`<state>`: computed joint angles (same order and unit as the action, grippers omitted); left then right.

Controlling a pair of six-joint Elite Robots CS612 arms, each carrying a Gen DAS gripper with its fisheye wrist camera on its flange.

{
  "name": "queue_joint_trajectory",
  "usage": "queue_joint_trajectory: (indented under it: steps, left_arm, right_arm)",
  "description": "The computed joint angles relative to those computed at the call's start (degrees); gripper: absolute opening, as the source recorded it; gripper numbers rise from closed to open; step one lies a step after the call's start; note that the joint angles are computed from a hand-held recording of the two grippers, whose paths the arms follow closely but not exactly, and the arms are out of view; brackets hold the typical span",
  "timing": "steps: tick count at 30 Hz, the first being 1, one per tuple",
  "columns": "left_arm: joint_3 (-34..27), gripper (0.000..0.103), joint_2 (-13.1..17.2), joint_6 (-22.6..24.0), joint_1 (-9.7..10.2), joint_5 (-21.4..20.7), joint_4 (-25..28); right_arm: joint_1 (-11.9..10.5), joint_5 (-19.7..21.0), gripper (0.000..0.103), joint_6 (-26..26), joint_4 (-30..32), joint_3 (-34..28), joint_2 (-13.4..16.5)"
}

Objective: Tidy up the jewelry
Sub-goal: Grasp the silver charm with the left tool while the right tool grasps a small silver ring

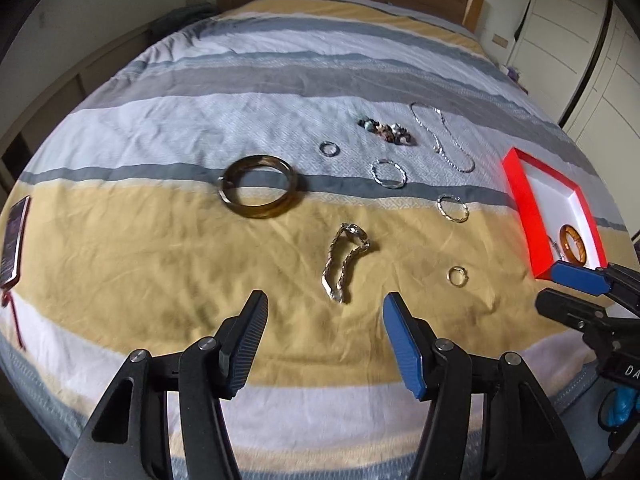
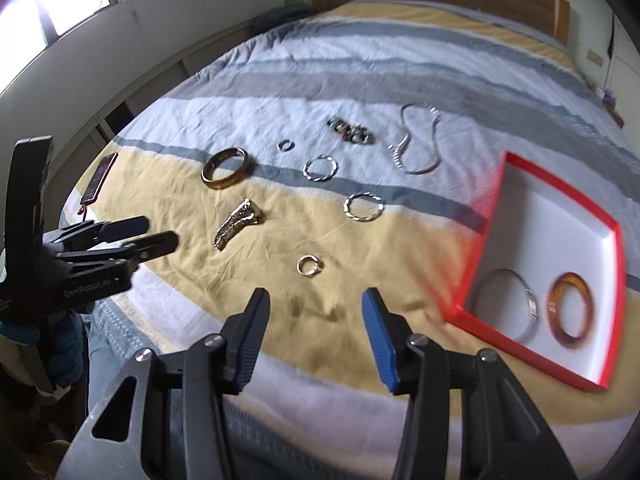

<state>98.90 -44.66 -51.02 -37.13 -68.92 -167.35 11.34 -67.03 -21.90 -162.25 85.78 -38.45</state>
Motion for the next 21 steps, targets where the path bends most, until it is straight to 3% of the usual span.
queue_joint_trajectory:
  steps: [9,11,19,21]
  left_arm:
    - [-4.9,0.043,4.4,3.1,3.00,-6.1,2.0]
    - [-5.6,0.042,5.2,3.7,3.27,-6.5,1.9]
    - [-6.4,0.037,6.3,4.7,3.64,-7.2,0.6]
    - [-6.3,0.030,6.3,4.7,3.62,-7.4,0.3]
  right_arm:
    - [1.1,0.7,0.038,-0.7,7.7,-7.4,4.9]
    - [1.3,0.7,0.033,-0.8,8.9,-8.4,5.5]
    - [1.8,-0.5,0.031,-1.8,10.7,-10.3,7.2]
    - [2.0,-0.8,0.028,-2.2,10.6,-10.6,7.5]
